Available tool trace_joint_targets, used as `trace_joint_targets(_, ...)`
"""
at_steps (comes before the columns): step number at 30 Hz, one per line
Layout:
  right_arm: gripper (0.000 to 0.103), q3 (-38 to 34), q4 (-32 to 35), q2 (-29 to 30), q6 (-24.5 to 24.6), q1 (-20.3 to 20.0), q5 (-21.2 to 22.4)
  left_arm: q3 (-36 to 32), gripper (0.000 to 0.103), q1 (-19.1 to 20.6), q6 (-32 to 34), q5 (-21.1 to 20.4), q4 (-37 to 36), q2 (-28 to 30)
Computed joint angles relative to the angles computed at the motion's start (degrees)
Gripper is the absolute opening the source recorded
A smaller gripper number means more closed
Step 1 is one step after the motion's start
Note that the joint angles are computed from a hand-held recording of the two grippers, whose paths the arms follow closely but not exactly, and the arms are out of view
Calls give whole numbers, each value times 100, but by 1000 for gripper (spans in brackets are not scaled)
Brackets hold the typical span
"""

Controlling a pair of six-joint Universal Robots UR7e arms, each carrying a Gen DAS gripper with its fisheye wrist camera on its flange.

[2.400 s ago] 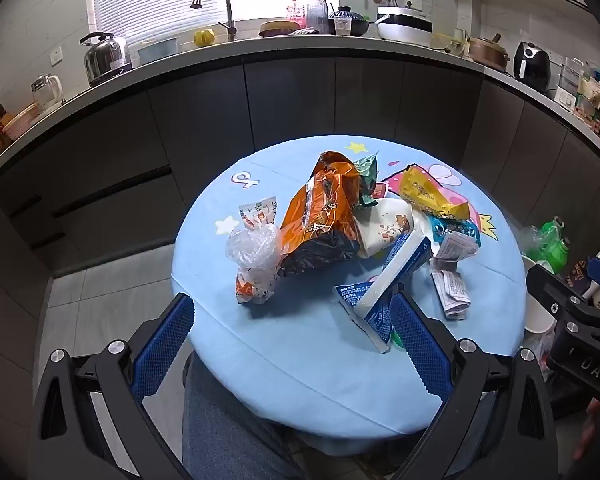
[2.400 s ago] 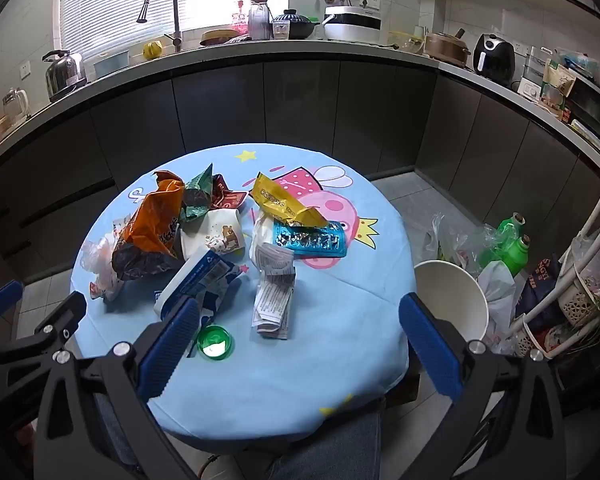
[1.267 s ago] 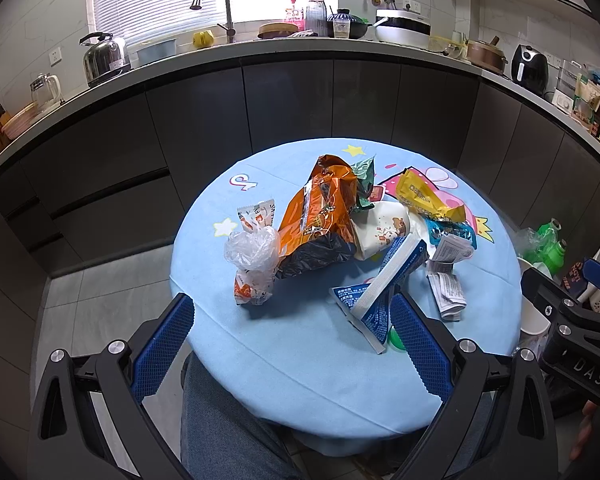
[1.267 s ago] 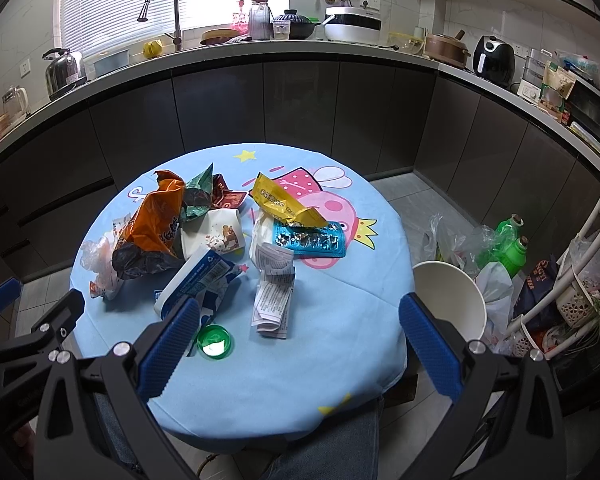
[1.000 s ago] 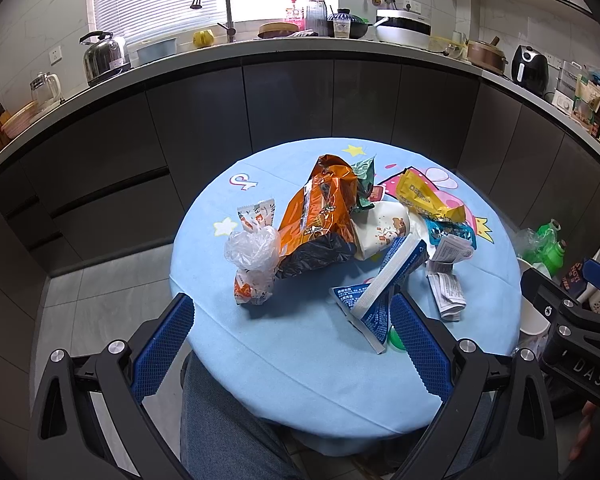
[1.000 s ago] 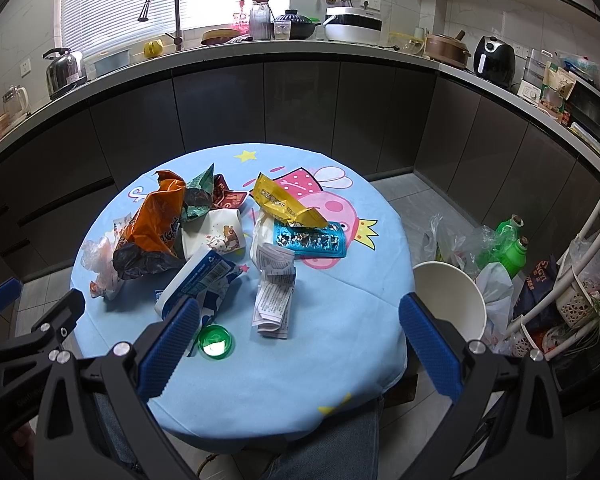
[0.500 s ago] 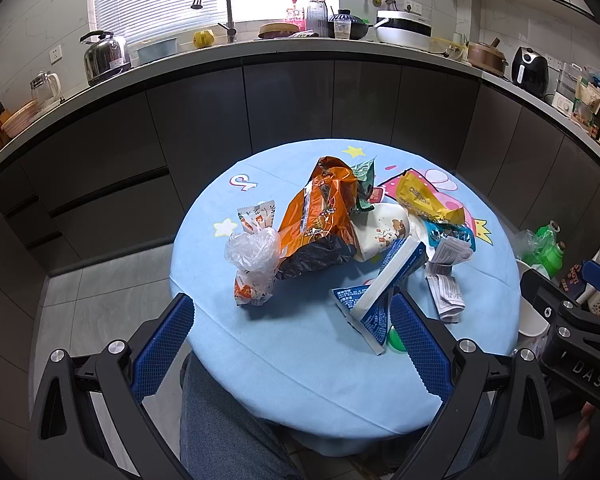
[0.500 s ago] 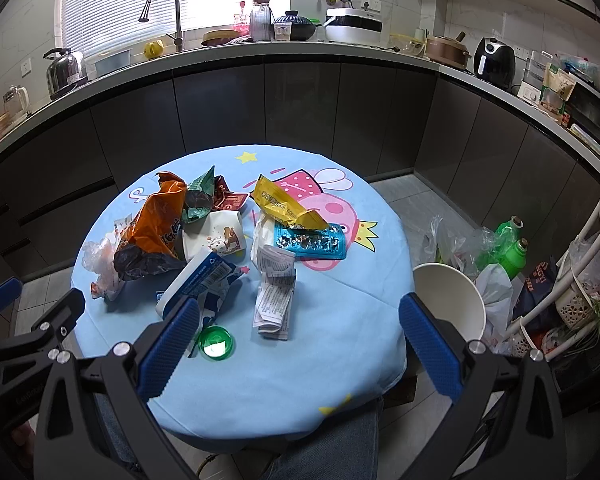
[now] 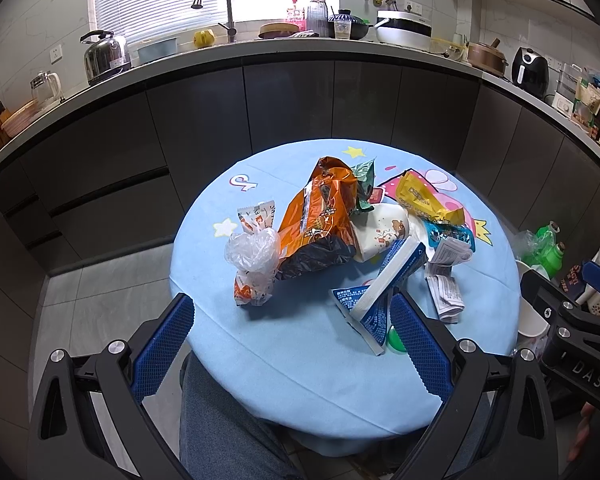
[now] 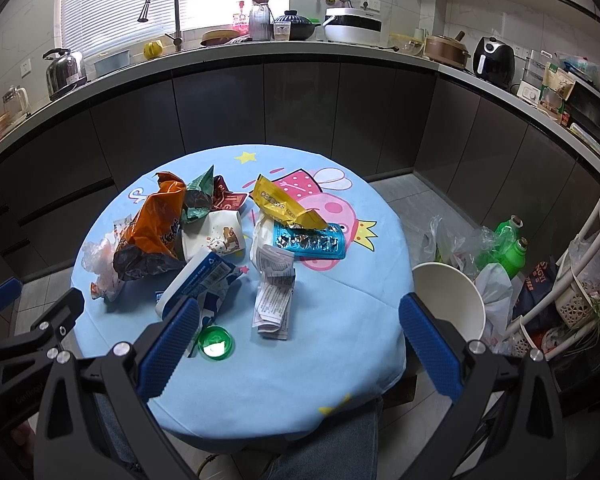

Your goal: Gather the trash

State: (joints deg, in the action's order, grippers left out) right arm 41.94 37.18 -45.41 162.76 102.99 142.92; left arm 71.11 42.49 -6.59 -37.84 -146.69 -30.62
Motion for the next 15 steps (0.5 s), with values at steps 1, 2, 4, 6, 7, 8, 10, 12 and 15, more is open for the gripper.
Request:
trace_joint_targets(1,100,11,-9,-4,-4,-3,-3,3,94,2,3,-2,-7,0)
trace_joint_targets(2,100,12,-13,-4,-6,-4,0,3,94,2,3,-2,-7,0)
trace_joint_targets(4,100,12,-12,-2,-7,-6,-3,3,94,3,2,-1,-9,1)
trace_joint_targets(6,100,2,-2,4,-2,-6,-2,1,94,2,-6,-2,0,0)
trace_joint_targets(7,100,7,-5,2,-2,-8,-5,-4,94,-1,-16,-3,15,-2)
trace_joint_targets(8,100,-19,22,16,9,-3,2,-8,94,0,-24,-5,25,-3)
trace_joint_targets(10,100,-81,94,26,31,16,16,-26,94,5,-35,-9,41,7)
trace_joint_targets(12,100,-116,149,38,51,16,22,-30,94,4,-41,-11,51,8)
trace_joint_targets(15,100,-107,120,72,43,-28,-7,-57,94,18,-59,-17,79,25)
